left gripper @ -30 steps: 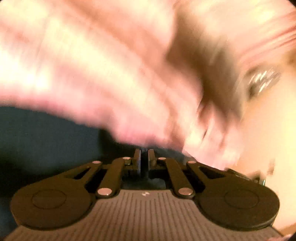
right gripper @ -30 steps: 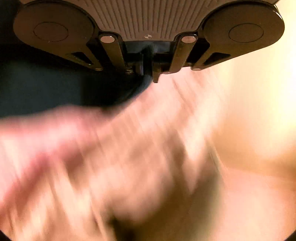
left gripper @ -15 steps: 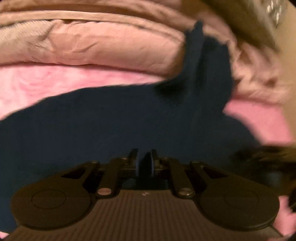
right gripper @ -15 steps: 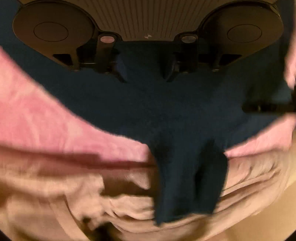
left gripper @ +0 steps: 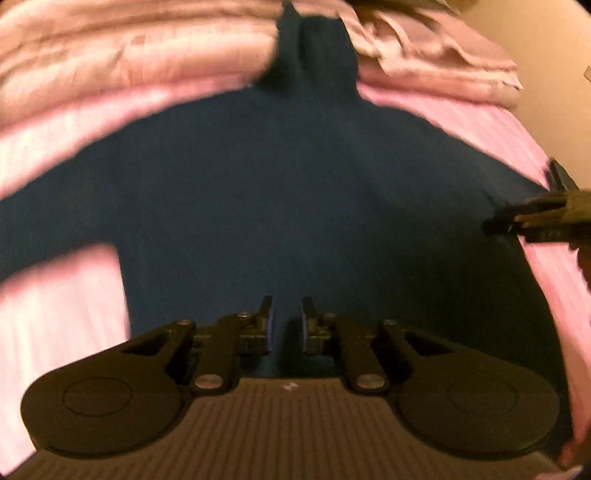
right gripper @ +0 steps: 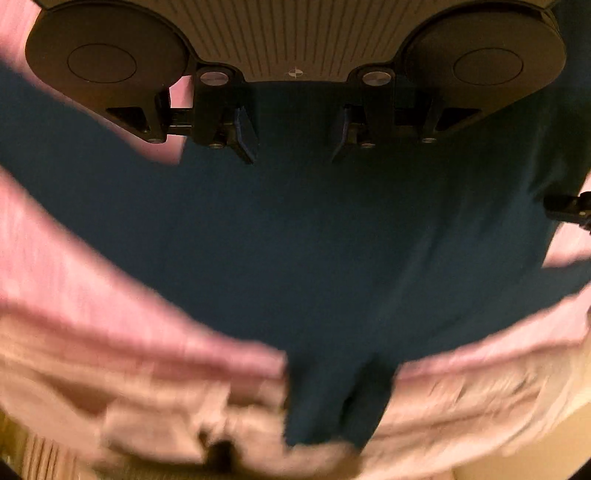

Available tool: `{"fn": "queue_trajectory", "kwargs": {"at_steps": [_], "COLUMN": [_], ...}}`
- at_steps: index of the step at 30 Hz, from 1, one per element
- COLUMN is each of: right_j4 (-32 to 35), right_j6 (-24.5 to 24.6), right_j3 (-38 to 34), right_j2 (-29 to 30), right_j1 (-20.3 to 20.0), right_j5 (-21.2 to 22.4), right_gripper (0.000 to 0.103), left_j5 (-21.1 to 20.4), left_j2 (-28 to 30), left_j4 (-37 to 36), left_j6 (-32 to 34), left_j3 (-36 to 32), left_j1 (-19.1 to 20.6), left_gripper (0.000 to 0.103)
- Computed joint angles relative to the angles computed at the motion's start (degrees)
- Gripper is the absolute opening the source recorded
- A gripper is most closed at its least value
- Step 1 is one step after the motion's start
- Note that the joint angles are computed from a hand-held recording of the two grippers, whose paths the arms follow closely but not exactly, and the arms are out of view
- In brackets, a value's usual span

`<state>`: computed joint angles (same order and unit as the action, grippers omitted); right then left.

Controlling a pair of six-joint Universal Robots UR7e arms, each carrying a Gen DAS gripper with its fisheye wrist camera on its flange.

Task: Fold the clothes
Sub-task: 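Pull the hem toward the grippers with both grippers, laying the sweater flat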

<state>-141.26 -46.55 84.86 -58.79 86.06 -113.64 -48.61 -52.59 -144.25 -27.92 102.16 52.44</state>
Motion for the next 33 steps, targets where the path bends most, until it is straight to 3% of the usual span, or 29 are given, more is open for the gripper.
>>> {"fn": "queue_trajectory", "kwargs": {"at_steps": [4, 7, 8, 9, 10, 12, 14, 15, 16, 17, 18, 19, 21, 23, 26, 29, 31, 33], "right_j4": [-0.44, 7.24, 10.02, 11.41, 10.81, 10.84, 11.29, 11.61, 12.05, 11.15, 9.05, 8.49, 9.66, 9.59, 10.17, 7.47, 2.21, -3.51], "right_j6": [0.8, 10.0, 13.7, 17.78, 20.87, 25.2, 28.45, 29.53, 29.57, 28.84, 26.84, 25.18, 24.28, 23.79, 23.58, 19.03, 17.13, 13.65], "right_j3": [15.97, 19.29, 19.89, 20.29, 21.19, 22.09, 22.62, 22.84, 23.01, 23.69, 24.6, 24.71, 23.56, 22.34, 22.35, 23.64, 25.32, 27.19], "right_j2": [-13.45, -20.46, -22.57, -24.31, -25.99, -27.22, -27.42, -27.17, -26.17, -25.3, -24.87, -24.76, -25.38, -25.79, -26.74, -27.06, -27.44, -27.77], "right_j1": [-2.09, -2.83, -3.2, -3.79, -4.5, -5.72, -6.86, -7.2, -6.86, -6.13, -5.34, -4.94, -5.45, -6.4, -8.54, -8.24, -5.95, -4.3], "right_j5": [-4.71, -8.44, -8.82, -7.37, -5.18, -1.41, 2.17, 3.17, 1.99, -0.4, -2.51, -3.32, -2.12, -2.72, -0.69, -0.29, -4.44, -4.96], "right_gripper": [0.047, 0.047, 0.049, 0.066, 0.095, 0.098, 0.096, 0.08, 0.057, 0.052, 0.043, 0.013, 0.011, 0.01, 0.011, 0.023, 0.068, 0.077], "left_j5": [-1.81, -4.14, -4.47, -4.41, -3.72, -2.59, -4.0, -4.53, -4.9, -5.28, -4.82, -4.07, -2.15, -0.62, -2.07, -0.73, 0.44, 2.91], "left_j2": [-9.56, -17.18, -19.28, -21.13, -22.99, -25.99, -26.7, -25.95, -24.71, -23.44, -22.67, -23.26, -25.8, -28.62, -28.72, -24.14, -23.07, -22.49], "left_j4": [11.15, 21.33, 24.08, 26.0, 27.07, 25.35, 19.58, 17.1, 14.96, 12.85, 12.67, 12.12, 11.18, 14.68, 16.32, 19.28, 24.99, 31.46], "left_j6": [-21.41, -37.65, -41.82, -45.65, -49.88, -56.55, -58.13, -57.35, -55.94, -54.54, -53.92, -54.73, -58.65, -61.85, -61.63, -59.63, -61.82, -63.45], "left_j3": [11.94, 18.11, 19.21, 20.25, 21.63, 25.01, 27.89, 28.56, 28.82, 29.04, 29.12, 30.06, 32.7, 34.21, 35.33, 31.56, 28.26, 25.06], "left_j1": [-6.81, -12.68, -14.16, -15.34, -16.52, -17.91, -17.24, -16.88, -16.55, -16.23, -16.69, -17.46, -19.44, -22.03, -23.6, -22.46, -22.98, -24.27], "left_gripper": [0.01, 0.012, 0.018, 0.029, 0.033, 0.043, 0.043, 0.039, 0.037, 0.033, 0.016, 0.01, 0.009, 0.009, 0.011, 0.013, 0.014, 0.013]}}
